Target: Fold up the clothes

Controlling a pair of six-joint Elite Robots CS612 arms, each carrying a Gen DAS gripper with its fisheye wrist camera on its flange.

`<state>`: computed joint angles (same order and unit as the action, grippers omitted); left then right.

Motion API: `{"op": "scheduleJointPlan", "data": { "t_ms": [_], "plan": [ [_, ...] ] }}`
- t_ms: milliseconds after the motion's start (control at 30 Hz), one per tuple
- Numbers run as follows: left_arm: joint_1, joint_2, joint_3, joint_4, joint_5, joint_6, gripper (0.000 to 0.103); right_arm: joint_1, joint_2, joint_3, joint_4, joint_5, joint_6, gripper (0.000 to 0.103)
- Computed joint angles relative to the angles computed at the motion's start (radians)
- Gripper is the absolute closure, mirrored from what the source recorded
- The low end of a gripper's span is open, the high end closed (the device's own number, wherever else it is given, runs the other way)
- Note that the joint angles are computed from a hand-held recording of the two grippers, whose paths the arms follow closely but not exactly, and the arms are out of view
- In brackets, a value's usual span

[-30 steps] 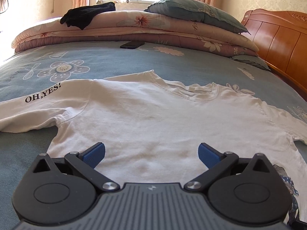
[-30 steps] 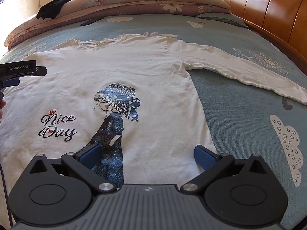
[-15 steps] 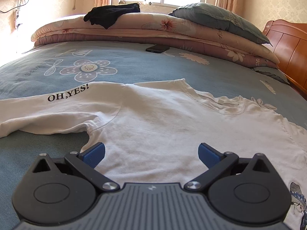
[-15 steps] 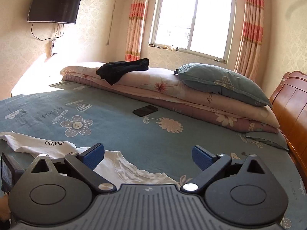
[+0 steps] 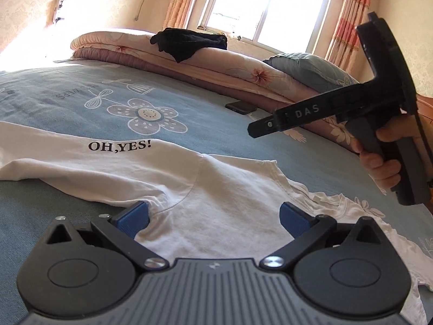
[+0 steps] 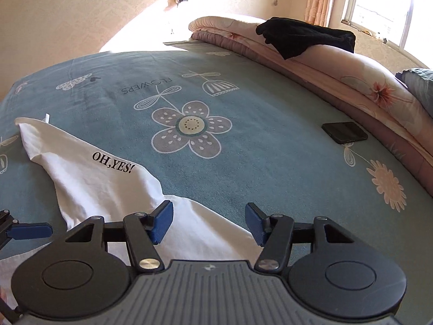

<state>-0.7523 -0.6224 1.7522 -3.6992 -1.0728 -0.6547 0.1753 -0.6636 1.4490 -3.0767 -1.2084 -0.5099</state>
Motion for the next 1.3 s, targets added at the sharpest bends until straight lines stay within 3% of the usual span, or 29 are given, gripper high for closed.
{"op": "scheduleJointPlan", "data": {
  "t_ms": [167, 267, 467, 533, 567, 600, 700, 767, 833, 867, 1033, 1167, 1233, 1300],
  "plan": [
    [0.017, -0.002, 0.001, 0.019, -0.069, -0.054, 0.0, 0.009, 0.08, -0.121, 0.12, 0.019, -0.058, 0.049],
    [0.022, -0.001, 0.003, 0.008, -0.097, -0.061, 0.0, 0.004, 0.096, -0.149, 0.178, 0.077, -0.103, 0.049],
    [0.022, -0.001, 0.002, 0.021, -0.114, -0.054, 0.0, 0.013, 0.112, -0.186, 0.276, 0.051, -0.189, 0.05],
    [0.024, -0.001, 0.003, 0.022, -0.126, -0.061, 0.0, 0.012, 0.108, -0.182, 0.285, 0.06, -0.184, 0.06],
    [0.024, -0.001, 0.003, 0.023, -0.131, -0.066, 0.0, 0.012, 0.103, -0.177, 0.299, 0.066, -0.186, 0.08],
    [0.025, -0.001, 0.003, 0.025, -0.136, -0.07, 0.0, 0.015, 0.098, -0.168, 0.293, 0.058, -0.198, 0.092],
    [0.026, -0.002, 0.003, 0.027, -0.138, -0.079, 0.0, 0.029, 0.093, -0.134, 0.19, 0.012, -0.213, 0.098],
    [0.026, -0.001, 0.003, 0.023, -0.138, -0.08, 0.0, 0.036, 0.092, -0.117, 0.12, -0.013, -0.218, 0.099],
    [0.026, -0.001, 0.004, 0.018, -0.138, -0.082, 0.0, 0.033, 0.098, -0.124, 0.077, -0.008, -0.155, 0.099],
    [0.026, -0.001, 0.005, 0.017, -0.135, -0.084, 0.0, 0.03, 0.1, -0.132, 0.085, 0.005, -0.13, 0.1],
    [0.027, -0.002, 0.006, 0.016, -0.136, -0.093, 0.0, 0.042, 0.123, -0.153, 0.084, -0.064, -0.086, 0.099],
    [0.024, -0.003, 0.008, 0.016, -0.121, -0.098, 0.0, 0.037, 0.103, -0.114, -0.015, -0.061, 0.006, 0.088],
    [0.025, -0.004, 0.009, 0.013, -0.124, -0.098, 0.0, 0.028, 0.077, -0.085, -0.014, -0.024, 0.026, 0.082],
    [0.026, -0.005, 0.009, 0.017, -0.128, -0.1, 0.0, 0.026, 0.048, -0.054, 0.008, -0.039, 0.032, 0.074]
  ]
}}
